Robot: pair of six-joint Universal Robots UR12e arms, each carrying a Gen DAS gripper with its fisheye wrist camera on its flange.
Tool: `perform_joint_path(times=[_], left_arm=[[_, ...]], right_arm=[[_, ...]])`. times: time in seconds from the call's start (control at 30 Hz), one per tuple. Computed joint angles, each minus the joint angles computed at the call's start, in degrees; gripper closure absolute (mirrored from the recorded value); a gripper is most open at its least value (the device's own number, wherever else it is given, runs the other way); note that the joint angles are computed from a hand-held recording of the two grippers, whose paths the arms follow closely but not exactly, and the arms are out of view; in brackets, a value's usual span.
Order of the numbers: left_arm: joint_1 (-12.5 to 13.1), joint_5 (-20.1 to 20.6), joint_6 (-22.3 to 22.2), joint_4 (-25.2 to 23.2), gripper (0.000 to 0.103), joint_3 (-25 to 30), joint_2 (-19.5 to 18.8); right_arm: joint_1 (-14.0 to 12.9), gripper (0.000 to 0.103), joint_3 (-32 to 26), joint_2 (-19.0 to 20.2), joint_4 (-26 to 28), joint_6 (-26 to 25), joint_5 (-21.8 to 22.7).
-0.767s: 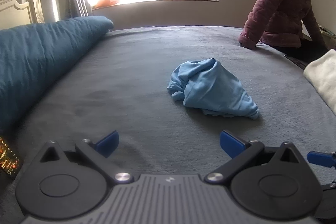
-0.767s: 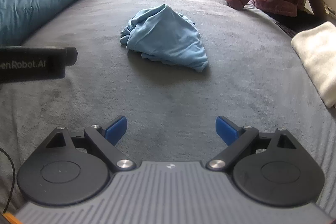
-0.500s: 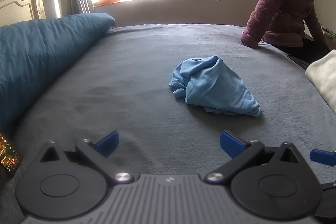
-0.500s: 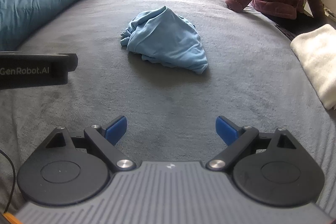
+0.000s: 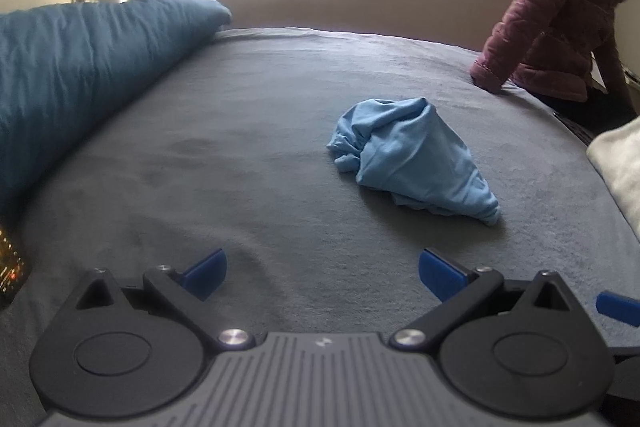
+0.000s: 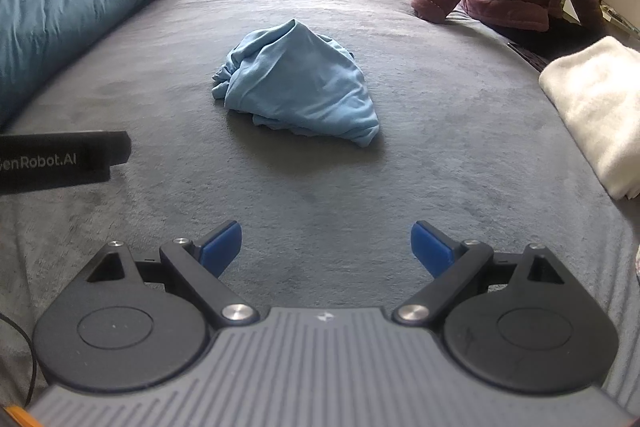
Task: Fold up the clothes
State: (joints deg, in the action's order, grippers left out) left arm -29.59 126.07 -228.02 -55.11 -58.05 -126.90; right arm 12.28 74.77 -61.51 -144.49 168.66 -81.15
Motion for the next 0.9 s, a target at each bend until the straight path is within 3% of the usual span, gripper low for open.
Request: perform_joint_path(times=[0.9], left_arm=[[-0.01, 1.17, -0.46, -1.5, 0.0, 0.74, -0.61]], right_arm=[[0.18, 0.011, -0.3, 0.29, -0.16, 0.24, -1.01]])
